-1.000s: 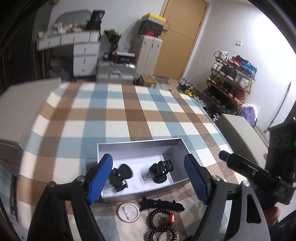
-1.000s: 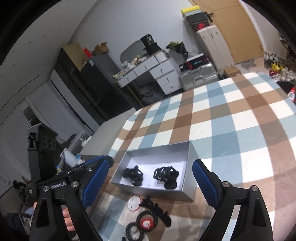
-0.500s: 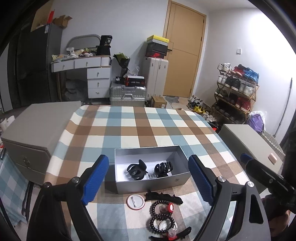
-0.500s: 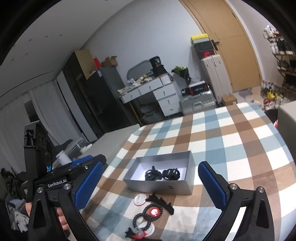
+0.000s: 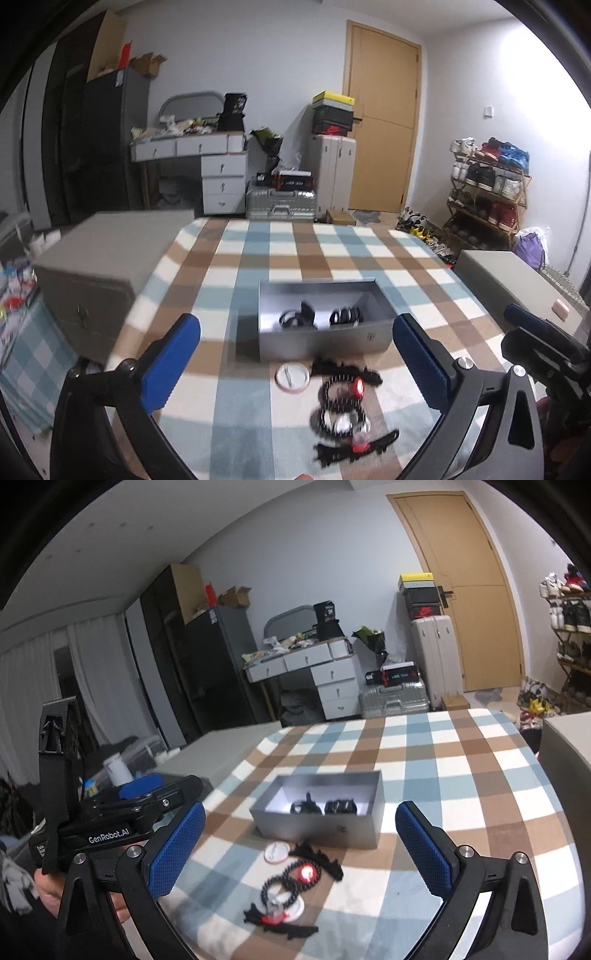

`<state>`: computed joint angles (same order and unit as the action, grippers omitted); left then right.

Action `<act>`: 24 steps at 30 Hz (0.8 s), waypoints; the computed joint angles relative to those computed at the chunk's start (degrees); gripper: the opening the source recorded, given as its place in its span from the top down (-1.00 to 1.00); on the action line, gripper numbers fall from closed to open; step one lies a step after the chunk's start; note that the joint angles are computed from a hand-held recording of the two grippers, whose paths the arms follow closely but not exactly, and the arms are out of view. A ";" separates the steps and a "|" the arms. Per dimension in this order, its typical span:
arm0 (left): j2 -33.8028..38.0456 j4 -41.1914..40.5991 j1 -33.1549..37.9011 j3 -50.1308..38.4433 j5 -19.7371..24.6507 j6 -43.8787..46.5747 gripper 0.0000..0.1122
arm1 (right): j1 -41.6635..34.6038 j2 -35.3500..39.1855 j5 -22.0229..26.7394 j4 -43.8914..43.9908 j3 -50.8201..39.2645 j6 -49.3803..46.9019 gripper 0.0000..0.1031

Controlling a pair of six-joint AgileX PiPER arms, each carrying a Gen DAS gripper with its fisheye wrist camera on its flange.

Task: Organize jewelry
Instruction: 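Lift the right gripper out of the box back toward the pile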

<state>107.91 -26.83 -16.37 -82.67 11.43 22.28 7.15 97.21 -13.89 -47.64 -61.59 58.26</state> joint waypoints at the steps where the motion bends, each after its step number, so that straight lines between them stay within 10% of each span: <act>1: -0.31 -3.42 0.29 1.73 -0.59 2.61 -0.81 | 0.12 -0.04 -0.10 -0.06 0.58 -0.05 -1.00; 24: -1.86 -10.00 4.06 16.52 2.17 6.61 -0.81 | 3.46 12.84 -0.76 -31.93 -2.83 31.43 -0.85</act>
